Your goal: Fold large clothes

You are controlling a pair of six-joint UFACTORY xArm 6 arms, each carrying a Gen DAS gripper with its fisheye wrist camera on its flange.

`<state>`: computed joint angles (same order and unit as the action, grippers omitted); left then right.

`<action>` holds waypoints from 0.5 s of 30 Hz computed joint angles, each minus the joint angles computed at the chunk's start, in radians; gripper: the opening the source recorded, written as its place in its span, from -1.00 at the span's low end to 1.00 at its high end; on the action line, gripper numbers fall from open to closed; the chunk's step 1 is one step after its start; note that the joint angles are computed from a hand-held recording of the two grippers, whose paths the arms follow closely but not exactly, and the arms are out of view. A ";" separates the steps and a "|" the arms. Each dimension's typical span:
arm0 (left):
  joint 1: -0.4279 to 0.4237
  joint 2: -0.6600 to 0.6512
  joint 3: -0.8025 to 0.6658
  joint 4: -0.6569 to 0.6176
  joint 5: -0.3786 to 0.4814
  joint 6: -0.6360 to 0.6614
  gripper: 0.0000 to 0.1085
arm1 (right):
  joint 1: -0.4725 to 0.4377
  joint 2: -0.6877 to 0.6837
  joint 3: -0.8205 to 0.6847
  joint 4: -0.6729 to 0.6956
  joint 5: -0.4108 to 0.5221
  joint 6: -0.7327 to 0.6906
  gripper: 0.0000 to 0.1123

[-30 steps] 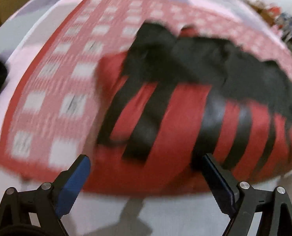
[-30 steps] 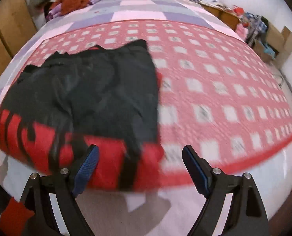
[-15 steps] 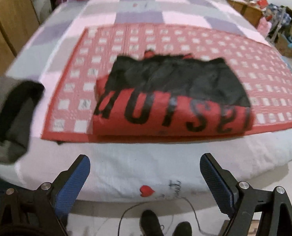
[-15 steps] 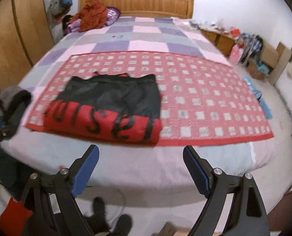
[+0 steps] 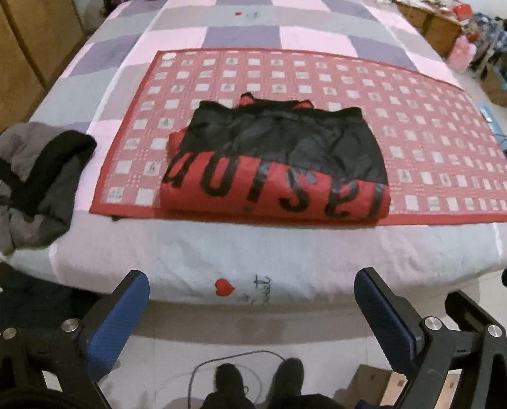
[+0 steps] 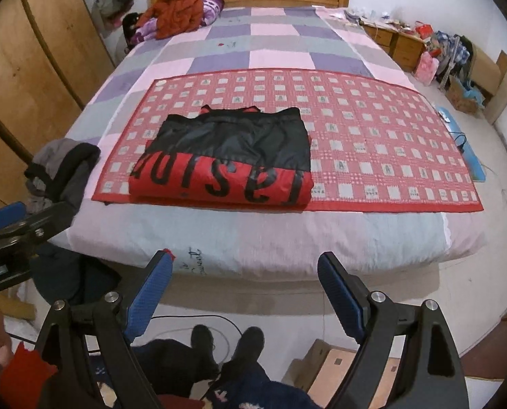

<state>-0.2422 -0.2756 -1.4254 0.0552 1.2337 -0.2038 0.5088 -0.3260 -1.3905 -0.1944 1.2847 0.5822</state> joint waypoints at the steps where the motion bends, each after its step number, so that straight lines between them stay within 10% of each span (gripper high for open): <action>1: 0.006 0.000 -0.004 -0.009 0.005 0.001 0.83 | 0.005 0.002 -0.011 -0.004 0.009 0.006 0.59; 15: 0.045 0.015 -0.055 -0.016 0.050 0.061 0.83 | 0.073 0.092 -0.172 -0.021 0.102 0.071 0.59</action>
